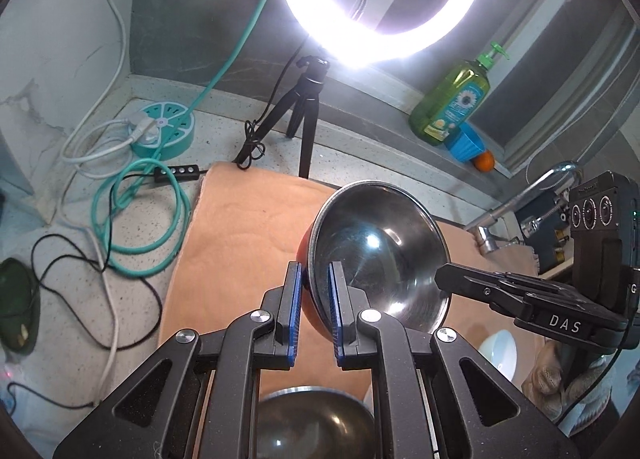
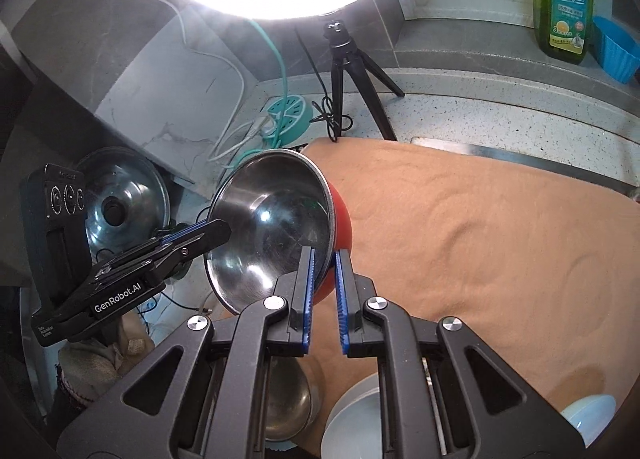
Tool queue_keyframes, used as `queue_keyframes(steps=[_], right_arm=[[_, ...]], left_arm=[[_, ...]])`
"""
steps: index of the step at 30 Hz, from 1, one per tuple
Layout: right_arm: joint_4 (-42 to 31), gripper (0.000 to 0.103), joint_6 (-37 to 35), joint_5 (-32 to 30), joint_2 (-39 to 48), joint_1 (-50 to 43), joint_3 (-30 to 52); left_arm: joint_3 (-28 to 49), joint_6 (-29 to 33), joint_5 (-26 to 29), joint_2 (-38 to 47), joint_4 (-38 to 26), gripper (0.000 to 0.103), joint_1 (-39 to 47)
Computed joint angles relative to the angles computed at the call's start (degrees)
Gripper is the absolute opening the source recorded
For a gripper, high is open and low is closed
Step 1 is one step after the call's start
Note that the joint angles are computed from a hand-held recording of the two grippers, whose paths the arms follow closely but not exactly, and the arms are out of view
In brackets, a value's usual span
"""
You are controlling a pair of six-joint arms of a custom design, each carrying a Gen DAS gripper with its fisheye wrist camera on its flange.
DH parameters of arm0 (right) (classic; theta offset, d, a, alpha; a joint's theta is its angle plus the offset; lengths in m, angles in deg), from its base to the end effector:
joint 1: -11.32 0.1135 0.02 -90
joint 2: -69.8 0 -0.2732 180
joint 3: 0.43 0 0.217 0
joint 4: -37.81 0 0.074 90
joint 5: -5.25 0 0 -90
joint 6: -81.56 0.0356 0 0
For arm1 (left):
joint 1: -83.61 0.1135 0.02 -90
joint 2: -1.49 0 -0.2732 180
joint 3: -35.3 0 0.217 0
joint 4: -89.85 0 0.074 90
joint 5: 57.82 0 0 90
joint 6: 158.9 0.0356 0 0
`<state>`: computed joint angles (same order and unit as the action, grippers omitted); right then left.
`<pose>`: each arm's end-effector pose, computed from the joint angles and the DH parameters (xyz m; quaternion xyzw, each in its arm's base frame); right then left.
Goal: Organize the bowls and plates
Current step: 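Lift the red bowl with the left gripper and carry it over the large steel bowl, then lower the red bowl into the large steel bowl with the left gripper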
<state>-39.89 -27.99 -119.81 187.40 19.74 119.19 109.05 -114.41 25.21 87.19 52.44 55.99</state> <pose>0.3818 0.0772 0.2633 -0.2651 0.9090 0.2859 0.1473 0.2528 -0.1274 0.2580 -0.1664 0.9214 -0.1607 0.3124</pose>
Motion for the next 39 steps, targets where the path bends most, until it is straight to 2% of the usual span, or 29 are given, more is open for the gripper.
queue_keyframes(steps=[19, 29, 39], right_arm=[[0.5, 0.012, -6.5, -1.4, -14.2, -0.7, -20.4], [5.0, 0.012, -7.7, 1.5, -16.8, 1.6, -31.4], [8.9, 0.012, -8.0, 4.8, -16.6, 3.5, -36.3]], left_arm=[[-7.6, -10.7, -7.6, -10.3, -6.6, 0.011, -12.3], [-13.4, -15.8, -7.3, -12.0, -7.1, 0.011, -16.3], [-16.8, -18.2, -5.2, -10.3, -5.7, 0.011, -18.7]])
